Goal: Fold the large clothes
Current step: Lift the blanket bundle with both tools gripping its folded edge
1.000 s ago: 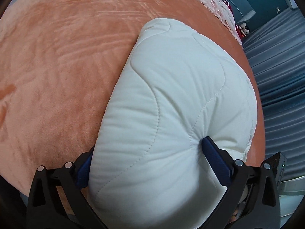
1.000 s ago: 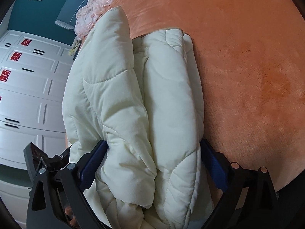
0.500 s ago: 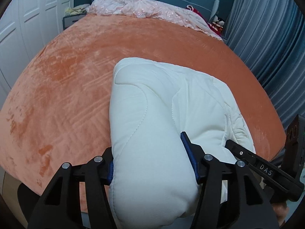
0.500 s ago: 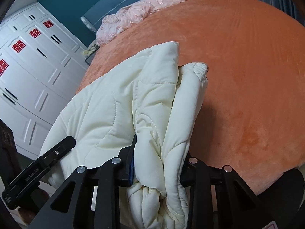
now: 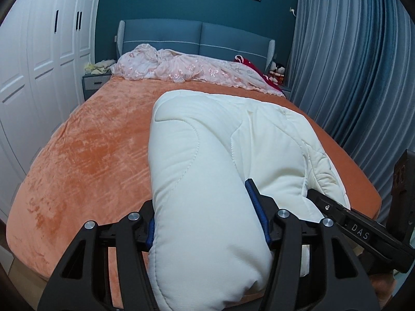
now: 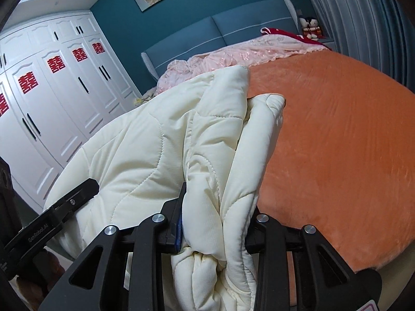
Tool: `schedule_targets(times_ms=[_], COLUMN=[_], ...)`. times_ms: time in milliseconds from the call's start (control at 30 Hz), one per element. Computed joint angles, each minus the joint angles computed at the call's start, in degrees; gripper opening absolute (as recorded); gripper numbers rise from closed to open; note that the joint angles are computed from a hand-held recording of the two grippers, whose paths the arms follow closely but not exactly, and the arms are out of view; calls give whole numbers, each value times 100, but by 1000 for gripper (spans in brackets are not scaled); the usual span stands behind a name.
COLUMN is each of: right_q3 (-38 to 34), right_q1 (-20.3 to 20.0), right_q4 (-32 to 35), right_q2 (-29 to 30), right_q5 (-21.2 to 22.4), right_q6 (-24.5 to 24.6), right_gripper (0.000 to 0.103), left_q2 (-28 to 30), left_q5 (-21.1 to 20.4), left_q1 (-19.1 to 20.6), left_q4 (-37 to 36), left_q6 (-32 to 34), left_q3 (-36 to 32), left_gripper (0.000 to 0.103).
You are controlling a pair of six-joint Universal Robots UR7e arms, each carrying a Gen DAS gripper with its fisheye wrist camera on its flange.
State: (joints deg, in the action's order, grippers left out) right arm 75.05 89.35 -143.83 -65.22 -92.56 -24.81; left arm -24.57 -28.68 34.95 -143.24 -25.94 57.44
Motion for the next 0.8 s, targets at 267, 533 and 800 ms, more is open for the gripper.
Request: schedule_targets(times_ms=[267, 533, 800], right_q3=[-463, -1277, -2462], right_q1=[294, 594, 699], right_q4=[-320, -543, -372], right_q2=[223, 850, 1935], right_q5=[293, 395, 231], right_q6=[-414, -739, -1037], right_gripper=[31, 31, 31], left_q2=[215, 625, 758], left_q5=[260, 15, -590], left_q1=[-73, 130, 710], left_q4=[-1776, -3363, -3611], left_q6=[1921, 3880, 4200], left_q3=[-480, -1361, -1757], left_gripper=[55, 55, 55])
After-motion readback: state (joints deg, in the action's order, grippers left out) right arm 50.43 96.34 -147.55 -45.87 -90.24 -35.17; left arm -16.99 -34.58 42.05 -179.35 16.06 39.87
